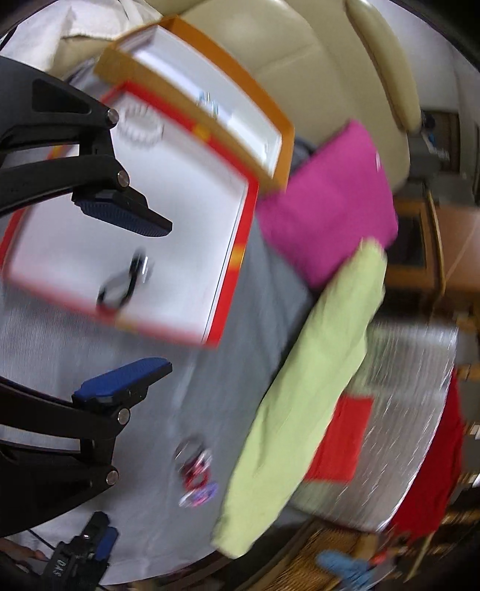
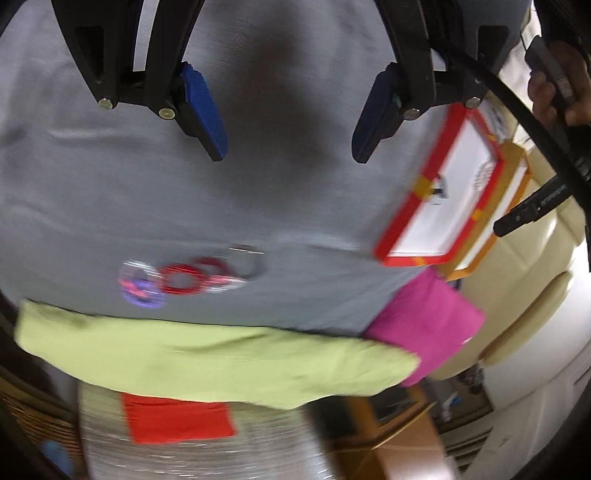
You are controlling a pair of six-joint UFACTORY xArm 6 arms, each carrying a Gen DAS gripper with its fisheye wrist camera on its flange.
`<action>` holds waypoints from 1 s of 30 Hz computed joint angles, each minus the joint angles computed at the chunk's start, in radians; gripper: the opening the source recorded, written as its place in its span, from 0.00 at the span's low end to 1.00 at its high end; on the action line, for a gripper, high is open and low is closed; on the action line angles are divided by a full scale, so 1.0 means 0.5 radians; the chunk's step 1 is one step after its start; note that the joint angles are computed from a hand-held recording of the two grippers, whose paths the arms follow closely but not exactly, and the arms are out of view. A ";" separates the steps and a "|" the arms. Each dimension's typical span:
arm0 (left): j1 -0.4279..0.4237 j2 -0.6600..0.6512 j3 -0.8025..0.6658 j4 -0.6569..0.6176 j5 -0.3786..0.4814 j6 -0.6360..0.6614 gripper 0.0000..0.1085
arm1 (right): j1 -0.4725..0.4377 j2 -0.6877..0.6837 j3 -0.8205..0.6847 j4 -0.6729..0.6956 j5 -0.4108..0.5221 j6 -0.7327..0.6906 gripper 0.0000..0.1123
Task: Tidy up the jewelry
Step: 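Move both open tools back over the remaining bracelets on the bed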
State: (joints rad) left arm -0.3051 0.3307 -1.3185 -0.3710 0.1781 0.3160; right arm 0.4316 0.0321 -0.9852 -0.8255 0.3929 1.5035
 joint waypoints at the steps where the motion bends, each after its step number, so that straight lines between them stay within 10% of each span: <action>1: -0.034 -0.004 0.014 0.019 0.002 -0.009 0.64 | -0.013 -0.072 0.079 -0.065 0.033 0.064 0.65; 19: -0.348 0.351 -0.089 0.975 -0.022 -0.704 0.64 | -0.221 -0.383 0.502 -0.566 0.144 0.673 0.66; 30: -0.364 0.375 -0.104 0.753 0.041 -0.585 0.69 | -0.187 -0.283 0.449 -0.432 0.193 0.494 0.66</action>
